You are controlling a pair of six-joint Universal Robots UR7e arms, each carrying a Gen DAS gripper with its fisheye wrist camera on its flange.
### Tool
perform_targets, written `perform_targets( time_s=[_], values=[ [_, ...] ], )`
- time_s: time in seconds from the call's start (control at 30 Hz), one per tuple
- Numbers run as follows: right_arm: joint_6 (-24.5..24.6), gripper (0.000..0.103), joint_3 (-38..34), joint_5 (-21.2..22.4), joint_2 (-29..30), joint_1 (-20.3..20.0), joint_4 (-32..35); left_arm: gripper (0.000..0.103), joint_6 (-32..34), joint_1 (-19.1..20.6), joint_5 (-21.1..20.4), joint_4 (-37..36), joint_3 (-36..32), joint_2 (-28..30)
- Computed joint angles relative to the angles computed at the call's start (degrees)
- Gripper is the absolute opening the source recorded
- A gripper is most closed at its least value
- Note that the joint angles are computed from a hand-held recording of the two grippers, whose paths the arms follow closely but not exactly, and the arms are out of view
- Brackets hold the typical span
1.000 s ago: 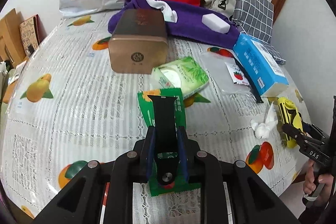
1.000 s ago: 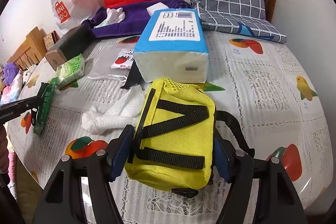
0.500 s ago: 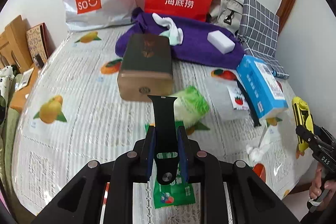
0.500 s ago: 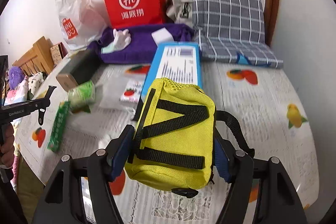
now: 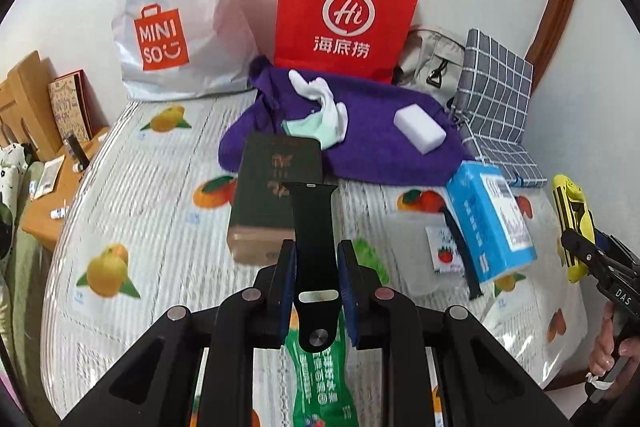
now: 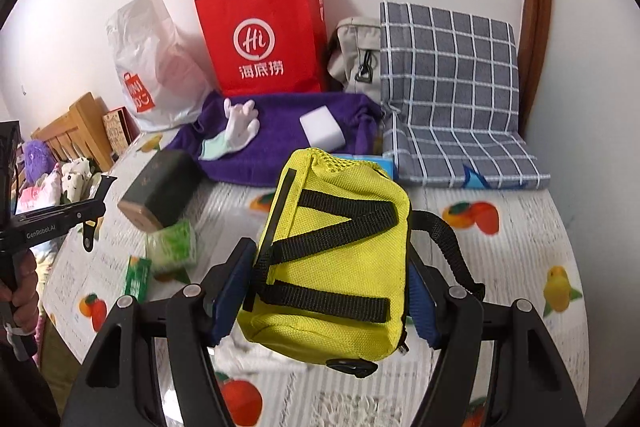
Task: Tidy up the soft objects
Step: 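Lift the black strap with the left gripper while the right carries the pouch, then lower the yellow pouch onto the towel and open the right gripper while the left carries the strap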
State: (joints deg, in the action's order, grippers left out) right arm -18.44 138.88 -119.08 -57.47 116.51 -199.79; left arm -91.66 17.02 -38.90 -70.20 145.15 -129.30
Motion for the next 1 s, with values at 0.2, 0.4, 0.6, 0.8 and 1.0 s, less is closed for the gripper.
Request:
perform_targets(
  time_s=[0.2,0.4,0.6,0.8,1.0],
  values=[
    [0.35,0.069,-4.65,0.21,1.1,0.21,2.68,0.02,7.35,5.98,2.81,-7.5,-1.76,3.64],
    [-0.36,0.069,-9.7,-0.11,3.14,0.54,4.68,0.02,16.65,11.68,5.59,-17.77,-3.1,7.0],
    [-0.71,0.07,-15.17,0.9,5.84,0.52,7.45,0.02,27.26,17.56,7.57,-29.84,-4.63,11.43],
    [-0.35,0.07,-21.31,2.75,9.21,0.09,11.05,0.02,37.1,22.85,8.3,-41.9,-6.17,16.6],
    [-1.25,0.07,-27.43,4.29,12.98,-0.05,13.89,0.02,46.76,27.73,7.82,-54.38,-7.46,21.84]
  ],
)
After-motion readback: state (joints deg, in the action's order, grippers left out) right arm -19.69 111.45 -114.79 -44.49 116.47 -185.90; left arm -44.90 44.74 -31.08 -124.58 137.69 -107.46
